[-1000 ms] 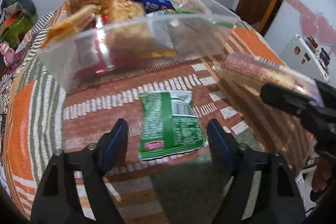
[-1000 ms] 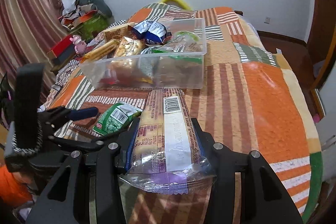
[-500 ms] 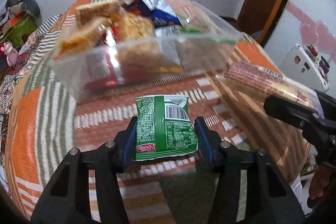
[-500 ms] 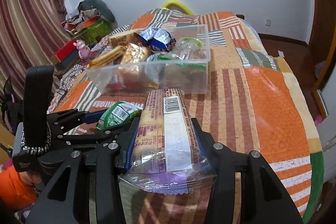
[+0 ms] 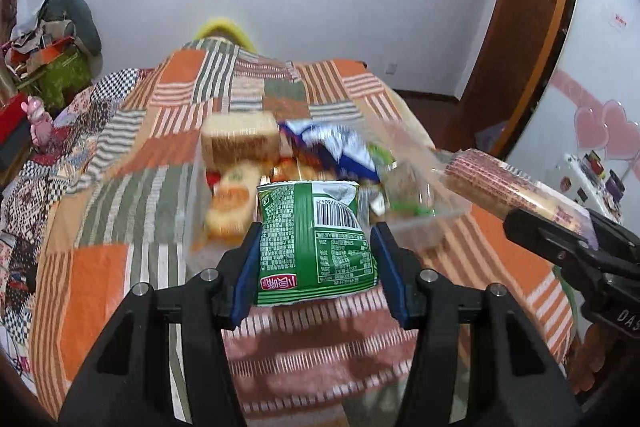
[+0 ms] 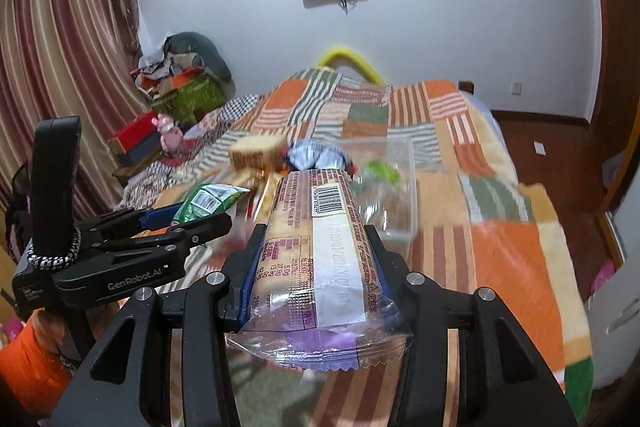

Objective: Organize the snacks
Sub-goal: 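Lower the chip bag and biscuit tube into the clear box, open both tools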

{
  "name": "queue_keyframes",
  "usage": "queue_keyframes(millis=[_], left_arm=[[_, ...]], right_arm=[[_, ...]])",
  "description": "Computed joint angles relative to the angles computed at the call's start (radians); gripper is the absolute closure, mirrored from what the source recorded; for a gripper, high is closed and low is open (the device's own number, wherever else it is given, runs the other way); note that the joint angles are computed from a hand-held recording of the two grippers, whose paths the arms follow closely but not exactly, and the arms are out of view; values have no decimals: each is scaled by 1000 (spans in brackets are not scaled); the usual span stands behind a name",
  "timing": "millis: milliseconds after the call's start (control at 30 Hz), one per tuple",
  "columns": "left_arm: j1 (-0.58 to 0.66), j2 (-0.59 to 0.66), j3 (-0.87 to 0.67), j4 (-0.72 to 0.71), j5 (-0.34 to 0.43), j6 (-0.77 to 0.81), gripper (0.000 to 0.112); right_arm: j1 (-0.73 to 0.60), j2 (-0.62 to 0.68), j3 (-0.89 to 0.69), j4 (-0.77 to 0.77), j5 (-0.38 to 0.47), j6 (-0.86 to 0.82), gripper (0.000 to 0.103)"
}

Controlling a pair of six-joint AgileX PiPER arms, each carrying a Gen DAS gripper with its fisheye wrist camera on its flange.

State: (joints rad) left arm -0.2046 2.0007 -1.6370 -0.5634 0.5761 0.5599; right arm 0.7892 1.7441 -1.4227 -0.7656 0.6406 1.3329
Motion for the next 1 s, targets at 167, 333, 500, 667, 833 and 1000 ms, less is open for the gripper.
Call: queue_keyframes(millis=[167, 333, 500, 667, 833, 1000], left_arm=[[-15, 77, -143, 57, 20, -64, 59], [-33, 169, -281, 133, 55, -142, 59], [-42, 273, -435, 196, 106, -204, 59], [-39, 366, -572, 227, 168, -247, 59], [-38, 387, -587, 248, 152, -259, 58], [-37, 384, -575, 259, 154, -266, 53]], right_arm=[[-56, 84, -105, 21, -1, -54, 61], [-101, 164, -195, 71, 7, -107, 61], [-125, 246, -286, 105, 44, -157, 61], [-141, 311, -356, 160, 75, -218, 61], [-169, 307, -339, 227, 39, -235, 59], [-181, 290, -318, 296, 28, -282, 50]])
